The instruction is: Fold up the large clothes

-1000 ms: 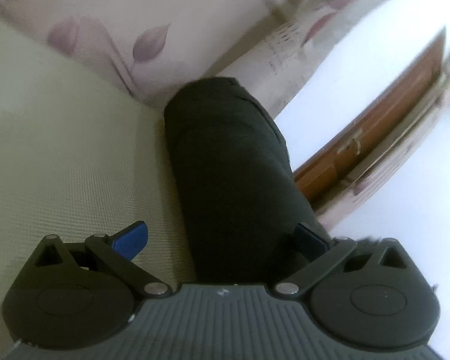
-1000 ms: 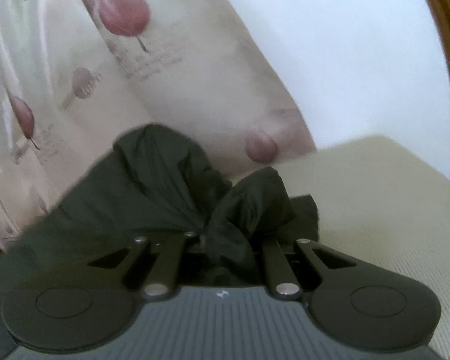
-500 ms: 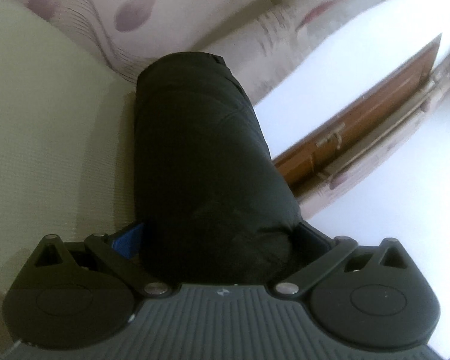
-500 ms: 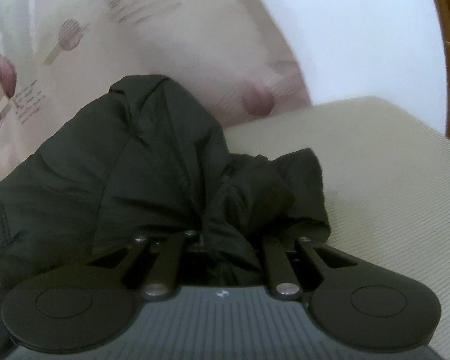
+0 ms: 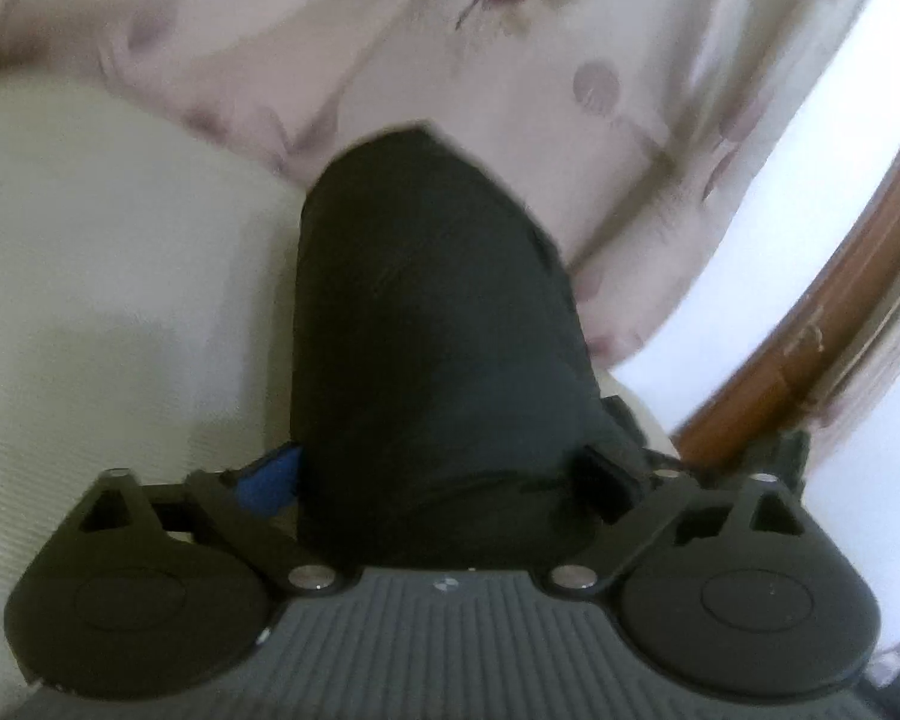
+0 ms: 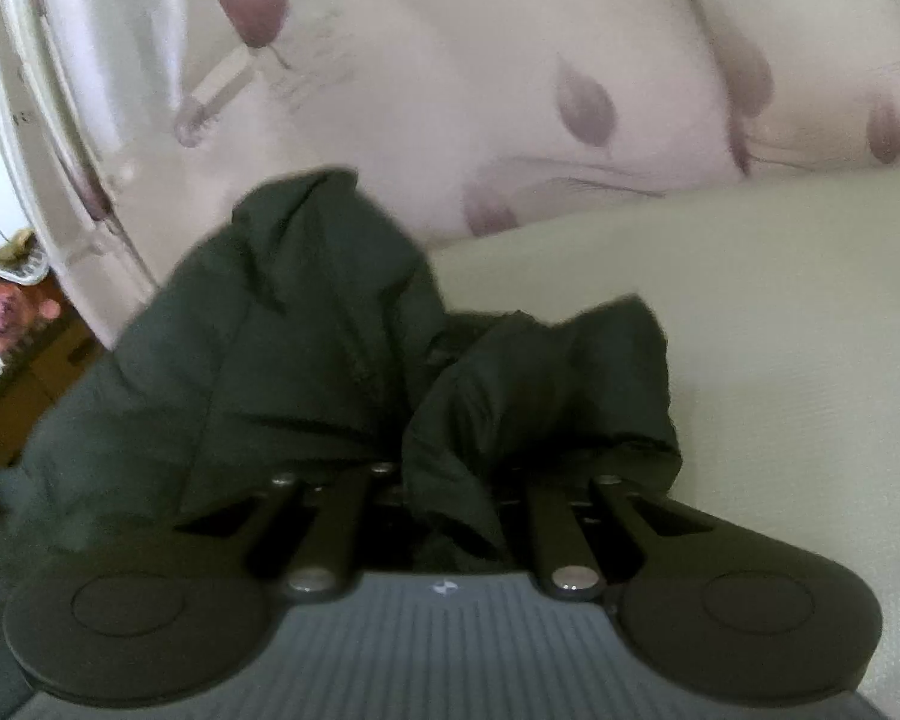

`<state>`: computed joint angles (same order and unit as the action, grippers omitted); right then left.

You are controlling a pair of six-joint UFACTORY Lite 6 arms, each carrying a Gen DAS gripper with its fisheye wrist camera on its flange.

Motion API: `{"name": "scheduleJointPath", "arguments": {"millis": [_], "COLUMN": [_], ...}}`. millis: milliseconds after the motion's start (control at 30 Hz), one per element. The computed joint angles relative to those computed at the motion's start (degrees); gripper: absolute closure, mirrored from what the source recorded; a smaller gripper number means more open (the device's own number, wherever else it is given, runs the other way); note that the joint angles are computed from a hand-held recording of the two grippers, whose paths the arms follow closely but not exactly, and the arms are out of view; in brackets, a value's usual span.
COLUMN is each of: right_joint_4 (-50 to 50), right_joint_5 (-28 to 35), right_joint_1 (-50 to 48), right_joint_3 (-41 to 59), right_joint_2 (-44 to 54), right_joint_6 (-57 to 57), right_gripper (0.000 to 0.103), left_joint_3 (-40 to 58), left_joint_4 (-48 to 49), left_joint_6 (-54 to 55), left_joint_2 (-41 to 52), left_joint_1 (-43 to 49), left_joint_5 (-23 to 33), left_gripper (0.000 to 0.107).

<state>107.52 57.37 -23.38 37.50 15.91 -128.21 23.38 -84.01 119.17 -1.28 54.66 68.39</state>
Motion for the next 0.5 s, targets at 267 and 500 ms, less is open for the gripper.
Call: {"name": "scheduleJointPath", "arguments": {"millis": [267,500], "right_joint_4": [-3.2,1.6], "right_joint_5": [2.9,4.9], "right_joint_1": [-0.6,-0.9], "right_joint_3": [6.7,11.3], "right_joint_2": [-2.4,13.4], "right_joint_6": [8.9,3.3], "right_gripper": [0.095,0.094], "left_joint_3": [-6.1,-11.3], "left_joint_4": [-1.6,-15.0], "left_joint_6": [-1.4,12.3], "left_joint_2": [-12.5,-9.0], "left_joint_1": [-2.8,-22.7], "left_joint_5": [9.3,-1.2], "left_gripper": [0.034,0.044]}}
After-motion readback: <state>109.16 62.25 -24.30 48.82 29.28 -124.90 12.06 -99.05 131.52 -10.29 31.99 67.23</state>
